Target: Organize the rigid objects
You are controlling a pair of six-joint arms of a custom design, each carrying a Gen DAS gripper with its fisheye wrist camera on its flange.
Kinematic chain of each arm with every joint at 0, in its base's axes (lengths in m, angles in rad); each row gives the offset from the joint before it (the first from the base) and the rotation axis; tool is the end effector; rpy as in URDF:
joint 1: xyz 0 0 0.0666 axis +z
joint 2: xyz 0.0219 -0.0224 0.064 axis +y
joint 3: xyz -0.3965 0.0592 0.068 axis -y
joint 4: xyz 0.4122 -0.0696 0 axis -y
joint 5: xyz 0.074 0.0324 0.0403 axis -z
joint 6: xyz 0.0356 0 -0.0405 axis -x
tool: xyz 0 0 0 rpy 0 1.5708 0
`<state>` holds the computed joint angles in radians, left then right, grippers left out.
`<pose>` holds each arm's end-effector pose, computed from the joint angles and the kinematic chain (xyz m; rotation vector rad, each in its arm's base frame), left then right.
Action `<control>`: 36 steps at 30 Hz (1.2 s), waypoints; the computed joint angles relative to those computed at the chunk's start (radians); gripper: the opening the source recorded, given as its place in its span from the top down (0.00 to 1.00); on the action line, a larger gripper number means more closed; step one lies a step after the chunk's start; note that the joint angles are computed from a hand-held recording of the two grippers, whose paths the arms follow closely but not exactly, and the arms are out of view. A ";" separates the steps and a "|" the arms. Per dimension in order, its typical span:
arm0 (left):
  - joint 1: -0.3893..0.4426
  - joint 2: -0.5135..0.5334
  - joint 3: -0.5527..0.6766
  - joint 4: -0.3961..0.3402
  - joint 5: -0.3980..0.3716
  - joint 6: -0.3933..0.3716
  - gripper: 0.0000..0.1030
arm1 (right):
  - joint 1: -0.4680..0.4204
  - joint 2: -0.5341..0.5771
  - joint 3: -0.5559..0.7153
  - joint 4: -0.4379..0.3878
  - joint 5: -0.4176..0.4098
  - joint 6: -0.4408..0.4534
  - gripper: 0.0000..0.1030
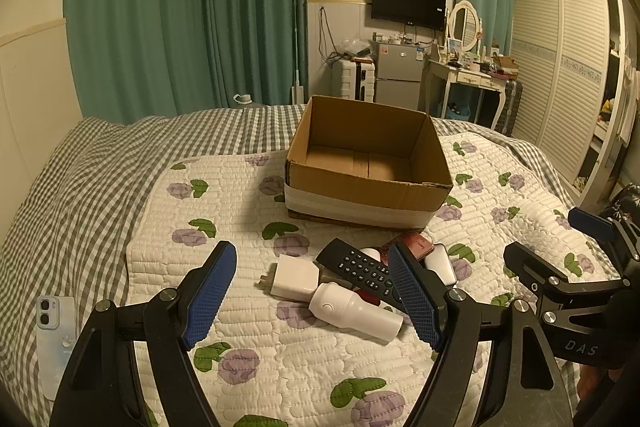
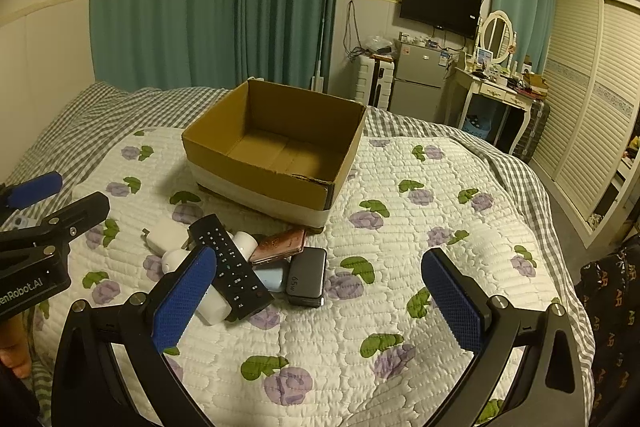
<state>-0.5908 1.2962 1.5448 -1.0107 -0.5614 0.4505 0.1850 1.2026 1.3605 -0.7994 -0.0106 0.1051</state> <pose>0.3878 -0.2378 0.5601 -0.1155 2.1932 0.0812 0.4299 0.0804 0.5241 -0.3257 2.1887 0.0560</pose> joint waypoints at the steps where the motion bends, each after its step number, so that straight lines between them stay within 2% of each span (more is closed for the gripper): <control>1: 0.000 0.000 0.000 0.000 0.000 0.000 0.21 | 0.002 -0.001 0.000 0.000 0.000 0.000 0.00; 36: 0.001 -0.001 -0.001 0.000 0.001 0.000 0.21 | 0.008 -0.006 -0.013 0.005 -0.013 0.001 0.00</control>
<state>-0.5901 1.2952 1.5435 -1.0106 -0.5600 0.4503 0.1933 1.1967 1.3474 -0.7948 -0.0231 0.1059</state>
